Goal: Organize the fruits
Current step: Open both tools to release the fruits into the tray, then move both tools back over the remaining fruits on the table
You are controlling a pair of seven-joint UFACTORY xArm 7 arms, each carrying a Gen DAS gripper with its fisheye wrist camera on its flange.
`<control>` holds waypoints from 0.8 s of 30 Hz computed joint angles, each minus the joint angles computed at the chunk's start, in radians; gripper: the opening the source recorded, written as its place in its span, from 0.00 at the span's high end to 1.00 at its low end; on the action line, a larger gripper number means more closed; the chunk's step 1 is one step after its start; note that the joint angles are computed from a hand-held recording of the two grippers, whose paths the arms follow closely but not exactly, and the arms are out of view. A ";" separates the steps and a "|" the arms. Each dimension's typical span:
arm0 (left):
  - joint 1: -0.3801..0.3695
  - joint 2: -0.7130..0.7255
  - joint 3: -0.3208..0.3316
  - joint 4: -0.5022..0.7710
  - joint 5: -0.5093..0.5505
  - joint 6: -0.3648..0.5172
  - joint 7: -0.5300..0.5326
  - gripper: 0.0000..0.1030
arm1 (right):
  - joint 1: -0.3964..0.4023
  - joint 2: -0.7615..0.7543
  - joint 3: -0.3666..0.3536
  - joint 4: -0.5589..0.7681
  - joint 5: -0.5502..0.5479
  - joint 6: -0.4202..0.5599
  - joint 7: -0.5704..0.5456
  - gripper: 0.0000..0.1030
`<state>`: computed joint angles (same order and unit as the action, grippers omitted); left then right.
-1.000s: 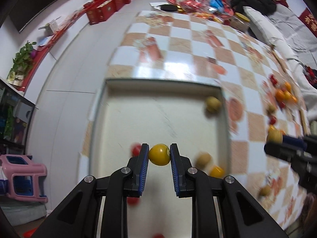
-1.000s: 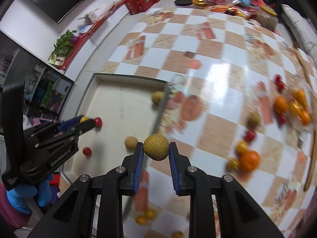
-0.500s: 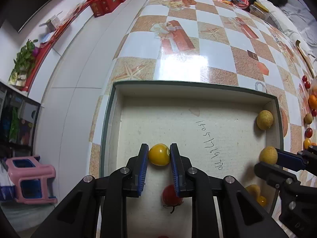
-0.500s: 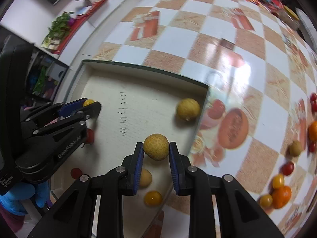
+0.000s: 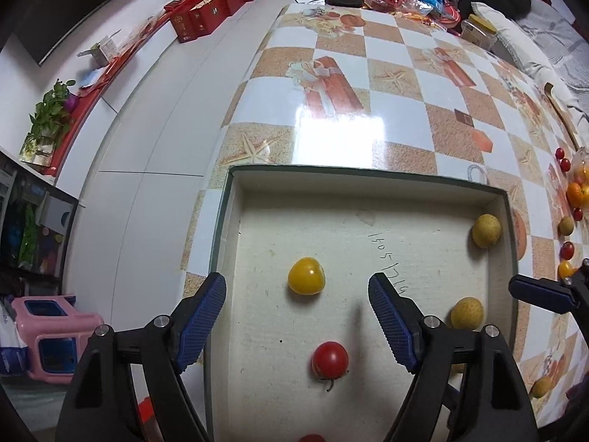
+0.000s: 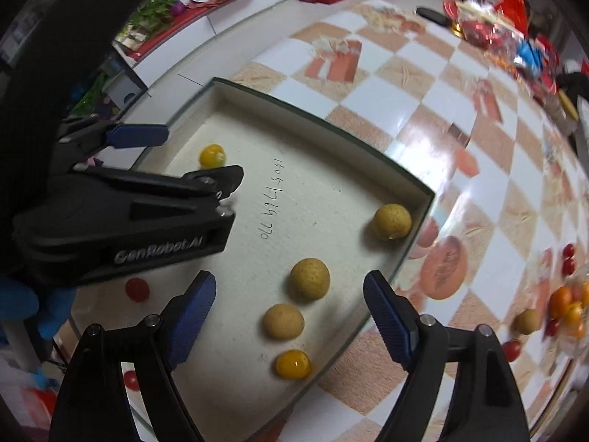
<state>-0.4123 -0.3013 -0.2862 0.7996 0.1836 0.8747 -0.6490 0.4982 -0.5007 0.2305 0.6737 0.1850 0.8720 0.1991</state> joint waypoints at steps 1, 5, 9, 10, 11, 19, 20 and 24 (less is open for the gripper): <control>-0.001 -0.004 -0.001 0.003 0.002 0.005 0.001 0.21 | 0.000 -0.018 0.001 -0.001 -0.008 0.014 -0.002 0.17; -0.009 -0.020 -0.008 0.015 -0.004 0.033 0.001 0.21 | -0.007 -0.118 -0.009 -0.024 -0.024 0.085 0.000 0.17; -0.035 -0.043 -0.028 0.023 -0.023 0.056 -0.002 0.21 | -0.028 -0.238 -0.030 -0.071 0.000 0.181 0.039 0.17; -0.045 -0.047 -0.036 0.027 -0.029 0.065 0.000 0.21 | -0.036 -0.268 -0.033 -0.085 0.007 0.206 0.057 0.17; -0.056 -0.049 -0.045 0.032 -0.035 0.073 0.002 0.21 | -0.045 -0.313 -0.041 -0.106 0.011 0.241 0.073 0.17; -0.152 -0.056 -0.101 0.070 -0.098 0.117 -0.003 0.21 | -0.145 -0.648 -0.104 -0.246 0.001 0.533 0.154 0.17; -0.164 -0.053 -0.109 0.075 -0.103 0.121 -0.004 0.21 | -0.161 -0.691 -0.113 -0.260 -0.004 0.574 0.159 0.17; -0.218 -0.031 -0.138 0.103 -0.118 0.135 0.010 0.21 | -0.226 -0.838 -0.141 -0.298 -0.016 0.723 0.169 0.17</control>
